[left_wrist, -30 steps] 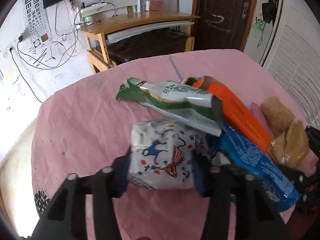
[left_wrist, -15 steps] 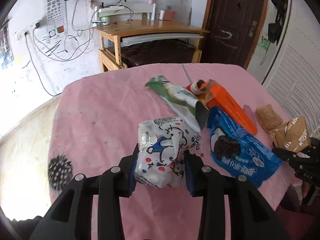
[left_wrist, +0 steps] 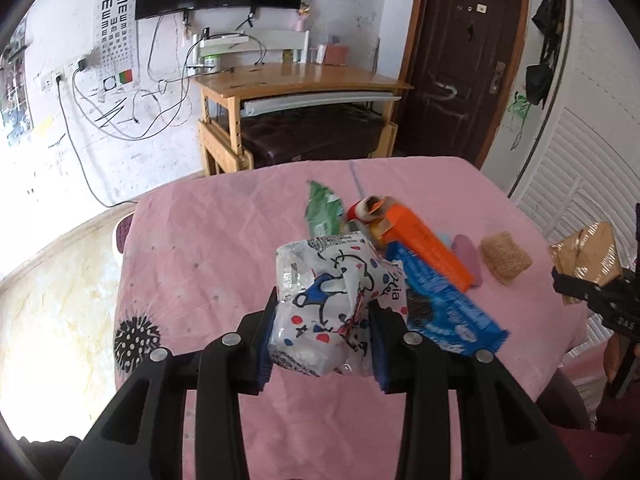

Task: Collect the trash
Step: 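Grasp the white printed wrapper with the left gripper while the right gripper grasps the brown biscuit packet, then carry both wrappers to the yellow bin and open both grippers over it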

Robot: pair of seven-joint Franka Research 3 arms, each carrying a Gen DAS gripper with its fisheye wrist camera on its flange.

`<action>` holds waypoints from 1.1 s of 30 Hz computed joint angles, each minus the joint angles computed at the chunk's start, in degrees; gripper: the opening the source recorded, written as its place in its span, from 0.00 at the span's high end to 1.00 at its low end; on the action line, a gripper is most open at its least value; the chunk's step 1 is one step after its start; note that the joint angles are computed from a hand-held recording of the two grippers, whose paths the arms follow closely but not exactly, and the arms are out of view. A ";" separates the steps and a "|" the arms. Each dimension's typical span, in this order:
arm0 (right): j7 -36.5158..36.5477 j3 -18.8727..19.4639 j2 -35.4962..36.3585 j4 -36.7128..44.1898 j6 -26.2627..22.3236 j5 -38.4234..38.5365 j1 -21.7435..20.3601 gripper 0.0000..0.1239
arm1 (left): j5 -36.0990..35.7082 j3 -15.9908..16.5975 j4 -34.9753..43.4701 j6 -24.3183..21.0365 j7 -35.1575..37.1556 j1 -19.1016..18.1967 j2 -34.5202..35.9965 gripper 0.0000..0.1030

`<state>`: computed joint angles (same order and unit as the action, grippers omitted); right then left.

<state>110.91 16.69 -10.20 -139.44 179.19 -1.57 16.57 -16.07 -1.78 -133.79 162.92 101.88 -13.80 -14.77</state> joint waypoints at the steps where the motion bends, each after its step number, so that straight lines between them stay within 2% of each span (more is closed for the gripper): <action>1: 0.40 0.25 0.03 0.04 0.10 -0.53 -0.77 0.81 | -0.09 -0.01 0.32 -0.16 0.19 -0.17 0.08 0.67; 9: 5.47 3.99 -3.15 -2.54 1.74 -4.06 -9.52 0.81 | -1.34 -1.35 4.44 -1.23 0.29 -1.78 1.98 0.67; 11: 7.01 5.67 -4.70 -3.94 2.35 -4.60 -13.27 0.81 | -2.03 -2.06 6.42 -1.96 0.43 -2.19 3.15 0.67; 13: 9.09 9.02 -6.30 -5.10 2.26 -5.45 -18.90 0.81 | -2.79 -3.16 9.48 -3.02 0.73 -2.74 5.15 0.67; 16: 10.84 10.61 -8.18 -7.24 2.22 -5.38 -24.10 0.81 | -2.58 -5.84 15.35 -5.39 -1.20 -2.72 9.37 0.67; 19: 15.33 16.84 -10.73 -9.50 1.69 -7.66 -34.57 0.81 | 0.56 -9.05 21.61 -7.43 -5.39 -2.36 14.38 0.67; 20: 15.59 17.48 -11.03 -10.14 1.93 -7.34 -36.15 0.81 | 1.36 -10.05 23.82 -8.07 -6.76 -2.39 16.25 0.67; 23: 17.15 19.50 -11.46 -11.74 2.24 -8.02 -41.29 0.81 | 4.54 -12.85 31.80 -11.41 -11.21 -3.12 23.02 0.67; 27: 17.05 20.24 -8.28 -13.00 4.27 -7.86 -45.60 0.81 | 11.33 -15.43 44.16 -18.35 -16.00 -6.29 33.38 0.67; 33: 15.14 26.54 -3.31 -12.71 6.73 -6.46 -54.62 0.81 | 16.56 -17.10 60.29 -27.27 -19.56 -11.72 45.74 0.67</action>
